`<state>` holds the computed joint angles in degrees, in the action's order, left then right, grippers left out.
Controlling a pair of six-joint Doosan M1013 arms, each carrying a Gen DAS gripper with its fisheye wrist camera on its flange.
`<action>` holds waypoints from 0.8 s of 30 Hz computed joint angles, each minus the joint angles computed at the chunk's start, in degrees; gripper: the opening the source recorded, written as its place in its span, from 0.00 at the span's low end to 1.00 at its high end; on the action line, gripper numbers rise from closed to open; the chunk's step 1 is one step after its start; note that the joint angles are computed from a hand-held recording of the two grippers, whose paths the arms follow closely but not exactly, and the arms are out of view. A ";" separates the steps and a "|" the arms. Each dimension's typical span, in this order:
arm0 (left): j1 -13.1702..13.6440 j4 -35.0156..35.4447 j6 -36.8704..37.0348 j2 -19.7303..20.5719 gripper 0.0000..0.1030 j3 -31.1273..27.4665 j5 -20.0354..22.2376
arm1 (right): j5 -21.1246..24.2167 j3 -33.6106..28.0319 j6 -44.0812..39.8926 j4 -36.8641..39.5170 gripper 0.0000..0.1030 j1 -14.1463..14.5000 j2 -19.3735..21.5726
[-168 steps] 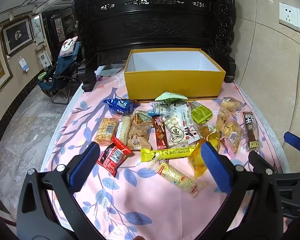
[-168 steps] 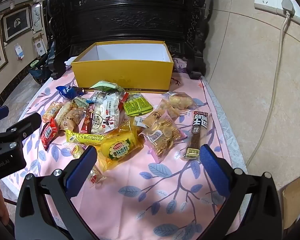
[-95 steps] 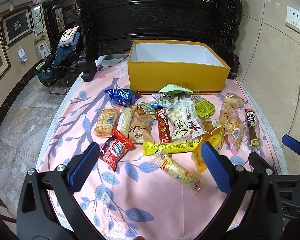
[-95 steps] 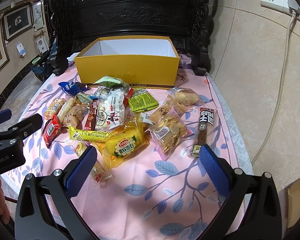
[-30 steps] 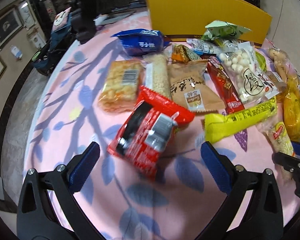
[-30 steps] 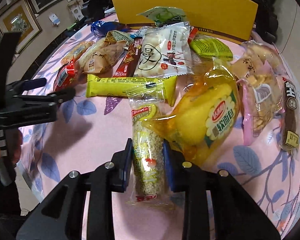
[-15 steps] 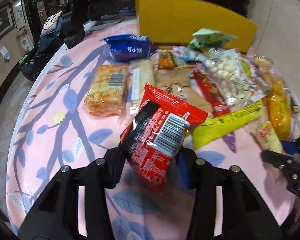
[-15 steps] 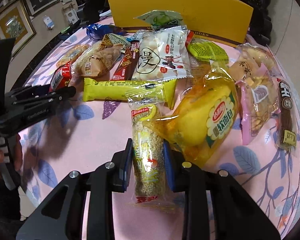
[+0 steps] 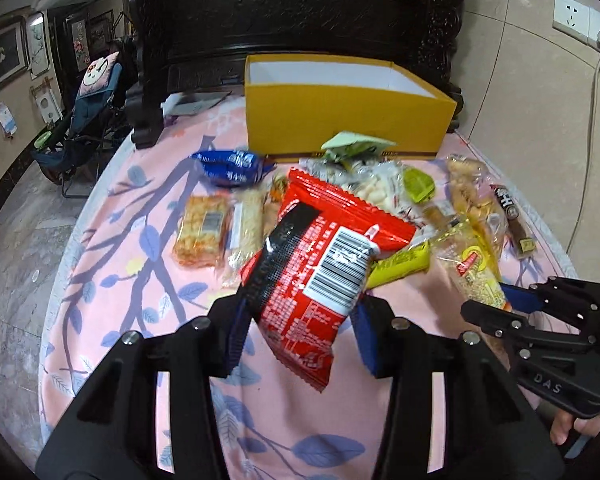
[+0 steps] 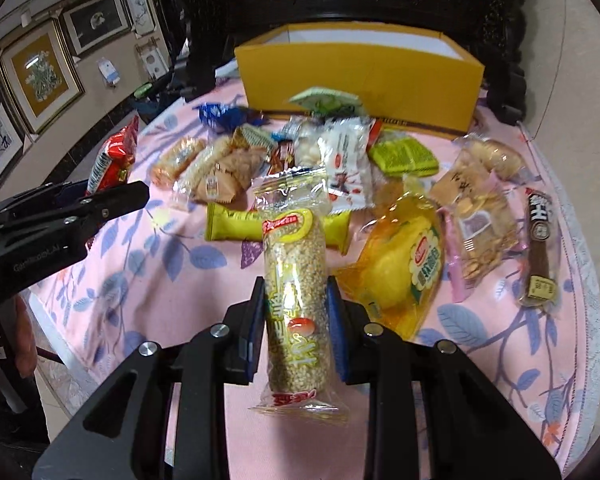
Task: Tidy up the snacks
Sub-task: 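Carry both snacks into the yellow box and open both tools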
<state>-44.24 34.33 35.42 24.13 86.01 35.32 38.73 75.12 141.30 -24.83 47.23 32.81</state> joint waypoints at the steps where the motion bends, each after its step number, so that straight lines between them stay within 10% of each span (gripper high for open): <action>1: -0.05 -0.42 0.48 0.20 0.44 -0.52 0.28 | -0.49 0.32 0.47 -0.66 0.29 -0.05 -0.47; 11: 0.98 -7.40 12.48 5.34 0.45 -13.97 5.61 | 0.94 -7.23 -3.33 -0.84 0.29 -4.31 0.28; 24: 6.51 -12.42 22.72 26.94 0.45 -55.69 23.35 | 13.90 -38.76 -11.66 9.36 0.29 -12.85 15.91</action>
<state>-37.72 21.91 58.14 51.07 30.32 58.67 52.63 36.37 129.64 -15.47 34.38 48.71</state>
